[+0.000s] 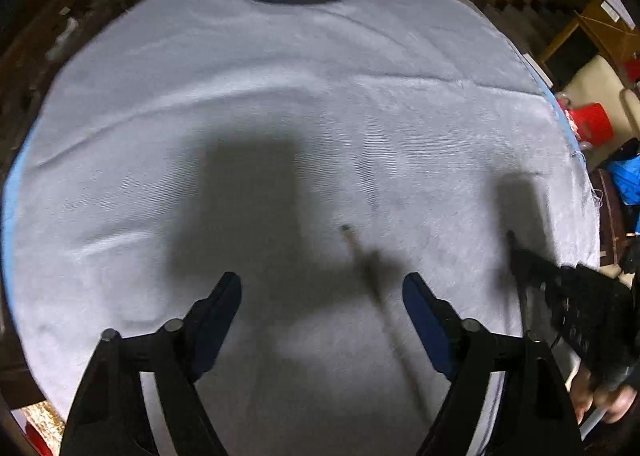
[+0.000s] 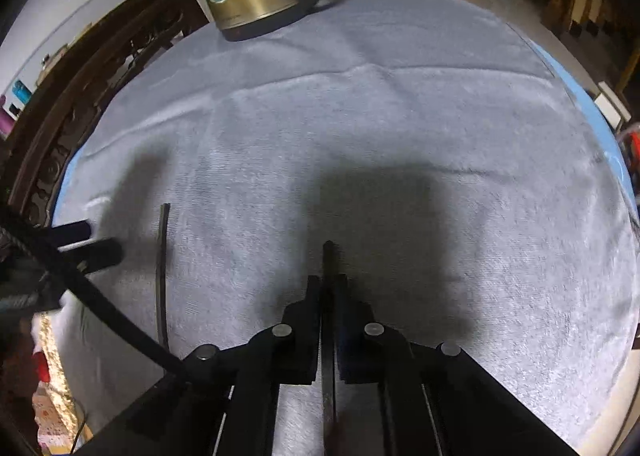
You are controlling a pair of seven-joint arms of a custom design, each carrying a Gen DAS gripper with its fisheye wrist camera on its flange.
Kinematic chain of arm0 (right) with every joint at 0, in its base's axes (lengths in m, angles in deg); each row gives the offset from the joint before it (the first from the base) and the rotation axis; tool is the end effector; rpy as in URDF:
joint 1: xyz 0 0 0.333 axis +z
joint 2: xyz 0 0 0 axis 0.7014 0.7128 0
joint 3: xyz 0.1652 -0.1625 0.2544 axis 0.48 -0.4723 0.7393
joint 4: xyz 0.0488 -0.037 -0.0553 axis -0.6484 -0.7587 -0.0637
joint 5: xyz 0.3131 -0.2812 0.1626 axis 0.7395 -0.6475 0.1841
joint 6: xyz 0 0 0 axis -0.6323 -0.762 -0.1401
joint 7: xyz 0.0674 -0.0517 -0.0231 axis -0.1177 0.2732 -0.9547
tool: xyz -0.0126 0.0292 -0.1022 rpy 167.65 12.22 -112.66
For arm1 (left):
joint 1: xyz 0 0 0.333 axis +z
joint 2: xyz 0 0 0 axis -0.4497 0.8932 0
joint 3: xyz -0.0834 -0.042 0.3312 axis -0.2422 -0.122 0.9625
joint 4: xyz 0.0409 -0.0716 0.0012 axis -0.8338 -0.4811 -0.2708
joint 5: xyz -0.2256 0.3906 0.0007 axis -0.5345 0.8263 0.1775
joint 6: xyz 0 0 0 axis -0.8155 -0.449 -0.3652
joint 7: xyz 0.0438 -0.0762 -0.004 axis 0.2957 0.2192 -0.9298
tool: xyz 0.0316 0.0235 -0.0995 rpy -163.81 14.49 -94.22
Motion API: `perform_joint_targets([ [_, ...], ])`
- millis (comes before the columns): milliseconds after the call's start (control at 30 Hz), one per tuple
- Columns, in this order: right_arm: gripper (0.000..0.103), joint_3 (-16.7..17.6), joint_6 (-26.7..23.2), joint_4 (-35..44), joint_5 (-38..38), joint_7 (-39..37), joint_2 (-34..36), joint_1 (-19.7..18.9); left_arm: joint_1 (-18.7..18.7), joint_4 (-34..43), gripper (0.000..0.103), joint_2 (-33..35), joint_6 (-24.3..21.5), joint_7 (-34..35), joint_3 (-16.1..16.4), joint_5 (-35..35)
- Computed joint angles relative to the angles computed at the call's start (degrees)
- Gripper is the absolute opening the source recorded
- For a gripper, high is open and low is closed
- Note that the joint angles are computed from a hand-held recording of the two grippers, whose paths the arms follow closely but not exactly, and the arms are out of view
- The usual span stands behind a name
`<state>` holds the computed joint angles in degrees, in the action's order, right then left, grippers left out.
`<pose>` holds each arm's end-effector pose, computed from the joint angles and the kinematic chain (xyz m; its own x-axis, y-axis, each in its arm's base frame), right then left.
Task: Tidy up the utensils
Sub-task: 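Close the right tool on a dark stick while the left tool grasps another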
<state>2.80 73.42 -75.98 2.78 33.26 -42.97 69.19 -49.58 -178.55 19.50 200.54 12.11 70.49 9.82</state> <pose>0.5409 0.3512 0.5243 0.2554 -0.9403 -0.2249 -0.9163 -0.1612 -0.3667 0.5219 -0.4154 0.5660 0.0138 -0.9904 0.1373 -0.9733 -0.0448 -0.2250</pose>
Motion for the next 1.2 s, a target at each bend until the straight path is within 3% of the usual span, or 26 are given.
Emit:
perform_joint_targets([
  [67, 0.007, -0.3, 0.6, -1.0, 2.3, -1.7, -0.7, -0.2, 0.2, 1.7, 0.054, 2.1, -0.6, 0.1, 0.1, -2.8],
  [233, 0.008, -0.9, 1.5, -3.1, 7.2, -5.0, -2.1, -0.6, -0.9, 4.4, 0.045, 4.5, -0.9, -1.2, 0.4, -0.8],
  [300, 0.008, -1.0, 1.4, -3.2, 7.6, -5.6, -2.1, -0.6, -1.2, 4.2, 0.018, 4.6, 0.5, -0.9, 0.5, -0.7],
  [367, 0.008, -1.0, 1.0, -2.8, 7.5, -5.8, -1.8, -0.6, -1.5, 4.2, 0.01, 4.8, 0.8, -1.0, 0.6, 0.1],
  [567, 0.007, -0.5, 1.3, -2.6, 6.1, -3.9, -1.4, -0.4, -1.3, 0.3, 0.01, 2.0, 3.9, -1.8, 0.9, 1.6],
  [833, 0.007, -1.3, 9.4, -8.4, 6.4, -2.2, -7.2, 0.0, 0.2, -6.8, 0.007, -6.1, 8.8, -6.2, -0.3, 6.3],
  [1200, 0.007, -2.8, 18.8, -17.0, 3.7, 1.5, -17.7, 2.5, 3.3, -12.9, 0.008, -18.5, 8.9, -11.2, -4.5, 12.2],
])
